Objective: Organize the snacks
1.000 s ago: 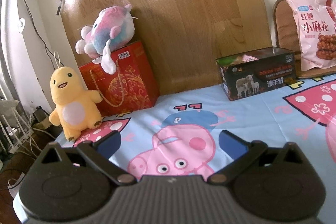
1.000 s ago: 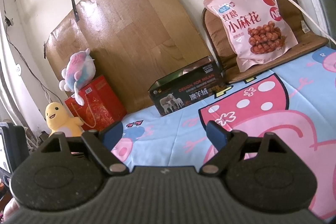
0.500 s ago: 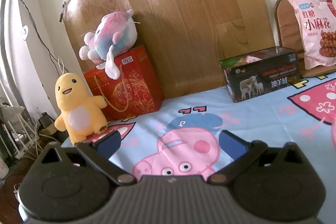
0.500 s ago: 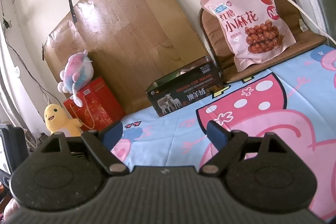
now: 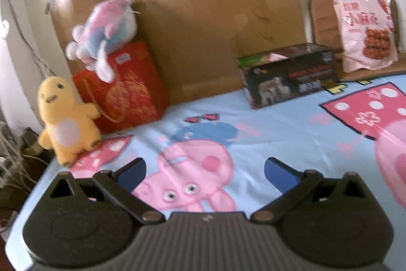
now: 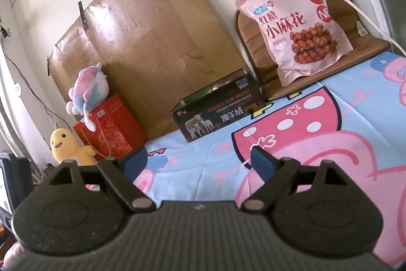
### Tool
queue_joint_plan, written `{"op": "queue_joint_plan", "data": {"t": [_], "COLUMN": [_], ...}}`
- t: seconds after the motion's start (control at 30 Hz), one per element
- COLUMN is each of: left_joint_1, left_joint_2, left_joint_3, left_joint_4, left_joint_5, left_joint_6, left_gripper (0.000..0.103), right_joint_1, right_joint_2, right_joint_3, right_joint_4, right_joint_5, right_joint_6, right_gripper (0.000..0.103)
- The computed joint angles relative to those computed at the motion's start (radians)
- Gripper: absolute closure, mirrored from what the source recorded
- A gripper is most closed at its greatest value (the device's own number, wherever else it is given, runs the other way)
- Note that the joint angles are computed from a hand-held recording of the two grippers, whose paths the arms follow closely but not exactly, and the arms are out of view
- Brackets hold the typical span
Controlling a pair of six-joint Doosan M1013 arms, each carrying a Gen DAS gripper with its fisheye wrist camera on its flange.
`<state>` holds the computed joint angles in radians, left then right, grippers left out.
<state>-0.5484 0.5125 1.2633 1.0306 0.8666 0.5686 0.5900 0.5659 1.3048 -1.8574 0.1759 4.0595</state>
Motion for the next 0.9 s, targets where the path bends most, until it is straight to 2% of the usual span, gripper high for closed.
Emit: {"op": "queue_joint_plan", "data": {"t": [0.1,0.9], "left_joint_1": [0.002,0.001], "left_joint_2": [-0.001,0.010], "left_joint_3": [-0.003,-0.018], "left_joint_4": [-0.046,-0.092], "left_joint_5": [-0.023,-0.051], "left_joint_6": [0.034,0.085], "left_gripper": [0.000,0.000], "right_joint_1": [0.002,-0.001], "right_joint_2": [-0.001,0.000], "right_joint_3": [0.003,0.006], "right_joint_4": [0.008,0.058], "right_joint_5": [0.013,0.032], "right_joint_6": [-0.010,-0.050], "right_gripper": [0.012,0.012]}}
